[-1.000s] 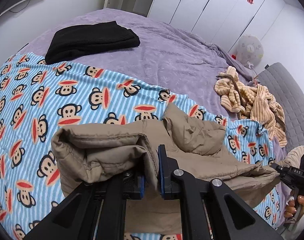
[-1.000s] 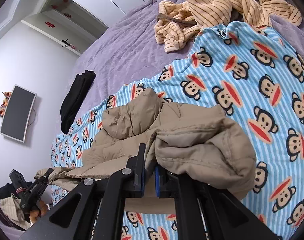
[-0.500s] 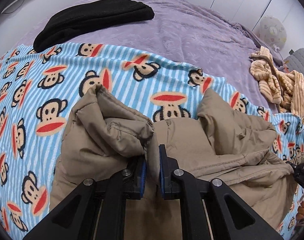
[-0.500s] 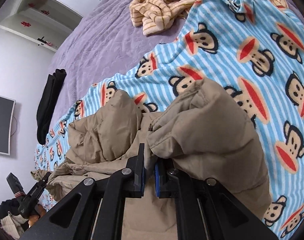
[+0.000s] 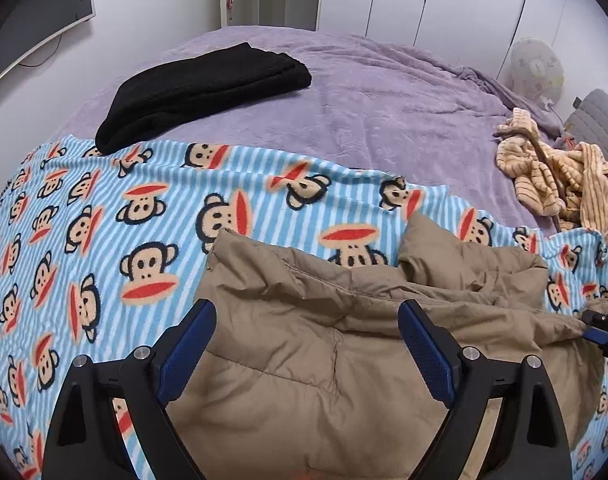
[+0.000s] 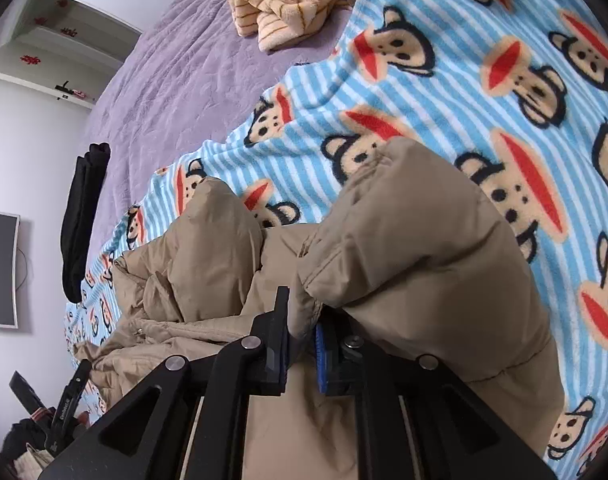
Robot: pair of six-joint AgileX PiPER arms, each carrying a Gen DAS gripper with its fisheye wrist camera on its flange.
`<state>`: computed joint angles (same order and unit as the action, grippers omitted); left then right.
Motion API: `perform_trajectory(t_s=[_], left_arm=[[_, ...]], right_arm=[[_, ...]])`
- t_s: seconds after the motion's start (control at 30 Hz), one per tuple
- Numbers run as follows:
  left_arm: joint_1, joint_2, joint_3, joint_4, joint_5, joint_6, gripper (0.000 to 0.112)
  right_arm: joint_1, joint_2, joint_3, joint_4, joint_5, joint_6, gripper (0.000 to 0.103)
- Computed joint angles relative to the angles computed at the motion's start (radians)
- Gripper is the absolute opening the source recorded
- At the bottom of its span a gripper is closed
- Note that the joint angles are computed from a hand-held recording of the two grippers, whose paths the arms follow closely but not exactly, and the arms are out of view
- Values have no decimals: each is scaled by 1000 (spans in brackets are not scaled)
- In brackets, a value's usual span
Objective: Fold large clothes
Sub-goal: 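Lift the hem with both tools and fold it over toward the collar, then open both tools and release the folded hem onto the jacket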
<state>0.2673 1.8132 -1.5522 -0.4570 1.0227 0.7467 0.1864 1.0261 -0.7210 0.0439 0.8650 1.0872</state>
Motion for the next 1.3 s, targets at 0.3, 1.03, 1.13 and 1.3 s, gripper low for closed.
perform_trajectory(t_s=[0.3, 1.03, 1.13, 1.3], left_arm=[[-139, -22, 268, -22, -119, 106, 63], [-69, 290, -102, 162, -228, -88, 64], [-87, 343, -129, 219, -243, -189, 81], [-107, 405, -174, 252, -237, -248, 89]], right_arm=[[358, 148, -84, -210, -26, 148, 22], [67, 104, 53, -349, 20, 94, 19], [-114, 58, 143, -225, -82, -46, 15], [-57, 217, 129, -346, -150, 60, 15]])
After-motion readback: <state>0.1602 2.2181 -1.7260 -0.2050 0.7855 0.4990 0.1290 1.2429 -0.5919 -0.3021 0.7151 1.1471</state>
